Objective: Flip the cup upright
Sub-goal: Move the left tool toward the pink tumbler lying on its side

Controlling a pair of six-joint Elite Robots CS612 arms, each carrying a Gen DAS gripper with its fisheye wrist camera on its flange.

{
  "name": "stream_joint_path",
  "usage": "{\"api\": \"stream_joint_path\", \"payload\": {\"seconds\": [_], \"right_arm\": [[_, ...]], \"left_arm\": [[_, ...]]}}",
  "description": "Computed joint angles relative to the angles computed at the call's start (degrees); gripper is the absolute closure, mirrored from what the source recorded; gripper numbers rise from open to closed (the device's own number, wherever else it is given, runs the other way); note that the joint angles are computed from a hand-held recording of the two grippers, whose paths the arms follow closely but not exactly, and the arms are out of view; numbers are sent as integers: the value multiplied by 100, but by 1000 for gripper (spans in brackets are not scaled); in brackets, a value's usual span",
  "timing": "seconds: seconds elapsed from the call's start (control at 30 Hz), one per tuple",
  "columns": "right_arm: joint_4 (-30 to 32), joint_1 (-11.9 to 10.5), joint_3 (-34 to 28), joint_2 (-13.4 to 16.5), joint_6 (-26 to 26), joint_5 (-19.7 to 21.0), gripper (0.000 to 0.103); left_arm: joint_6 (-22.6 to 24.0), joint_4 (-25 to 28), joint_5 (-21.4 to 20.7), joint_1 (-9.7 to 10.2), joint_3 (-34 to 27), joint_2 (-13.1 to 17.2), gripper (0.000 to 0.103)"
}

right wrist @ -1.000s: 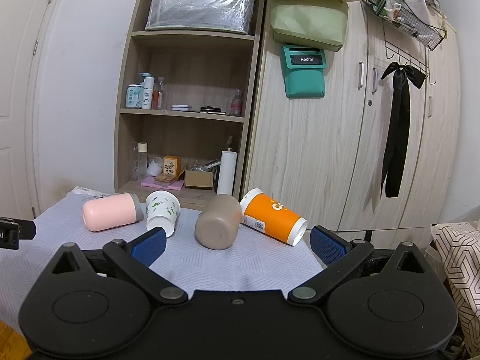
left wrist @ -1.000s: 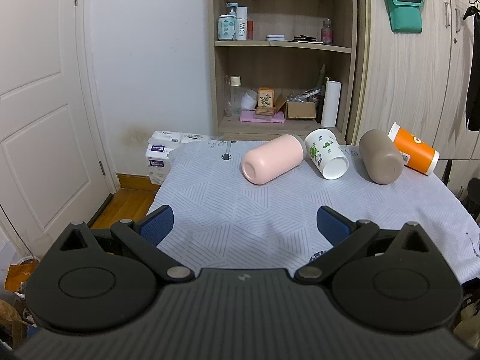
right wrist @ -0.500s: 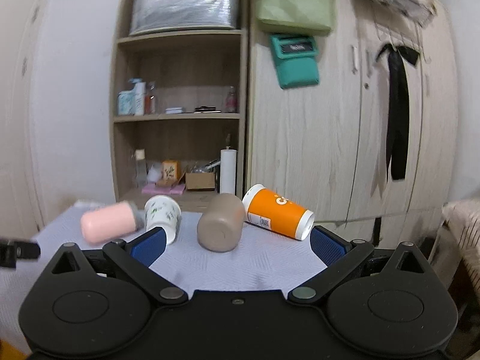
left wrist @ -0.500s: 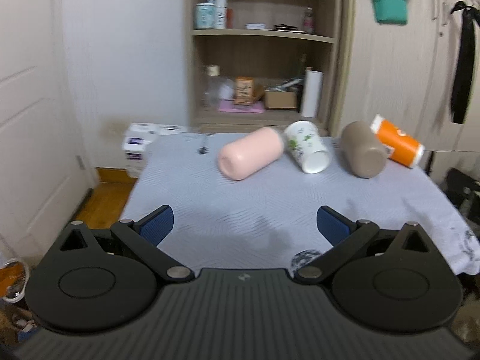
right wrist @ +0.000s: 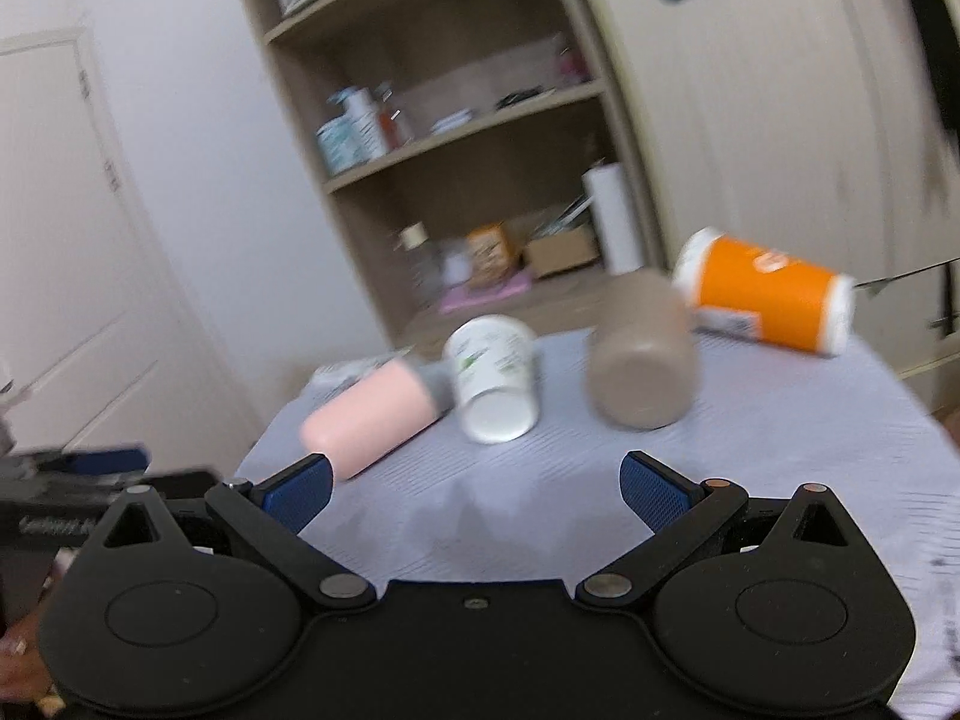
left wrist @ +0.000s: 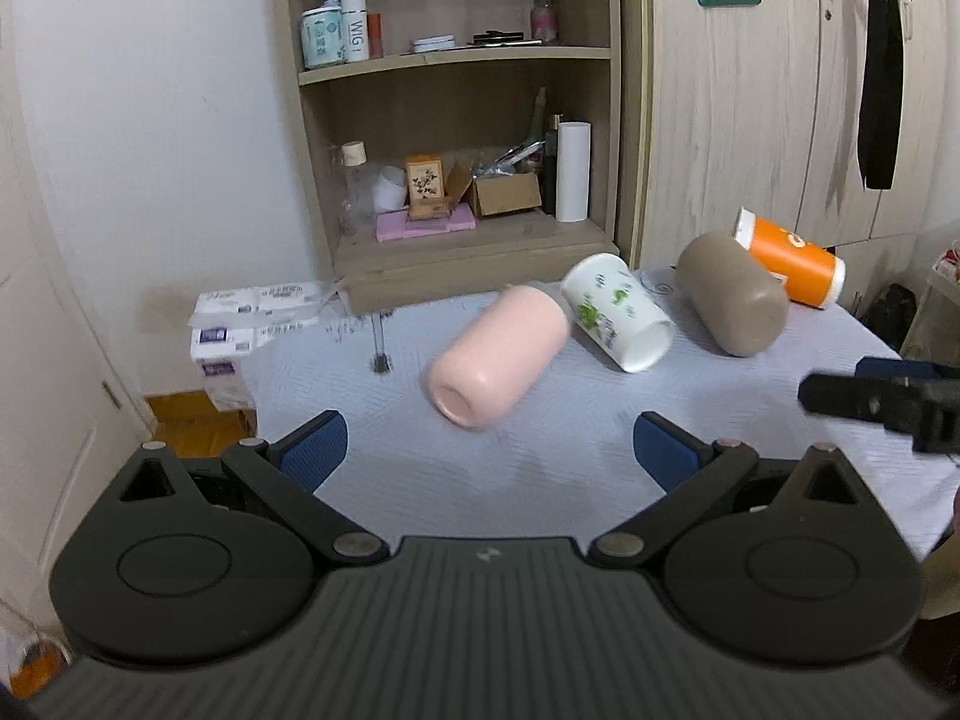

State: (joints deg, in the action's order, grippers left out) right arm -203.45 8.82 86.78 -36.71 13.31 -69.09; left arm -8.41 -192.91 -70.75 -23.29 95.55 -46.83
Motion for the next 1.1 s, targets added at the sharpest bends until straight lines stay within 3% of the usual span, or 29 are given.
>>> {"api": "stream_joint_path", "payload": {"seconds": [0.17, 0.2, 0.3, 0.37, 0.47, 0.63, 0.73, 0.8, 1.0, 1.1], "right_arm": [[602, 72, -482, 212, 186, 411, 0], [668, 108, -556, 246, 270, 342, 0], [774, 242, -712, 331, 167, -62, 0], [807, 260, -783, 380, 158, 38, 0], [841, 260, -955, 487, 281, 301, 0], [921, 246, -1301, 709, 796, 727, 0], [1003, 281, -1510, 828, 842, 743, 0], [1167, 273, -1711, 920, 936, 963, 0], [1573, 287, -2263, 1177, 1306, 1378, 0], [1745, 336, -2385, 1221, 1260, 1298, 0]], "left_arm": [[509, 371, -531, 266, -412, 126, 0], [732, 619, -799, 330, -540, 150, 0], [1141, 933, -766, 358, -845, 287, 0], [1268, 1114, -885, 405, -1043, 371, 0], [1184, 1311, -1137, 505, -1353, 501, 0], [360, 2578, -1864, 736, -2122, 772, 0], [551, 2746, -1959, 778, -2339, 904, 2], [612, 2859, -2019, 809, -2463, 971, 3], [710, 3213, -2835, 971, -2814, 1151, 6], [708, 3365, -3059, 1018, -2880, 1174, 13]]}}
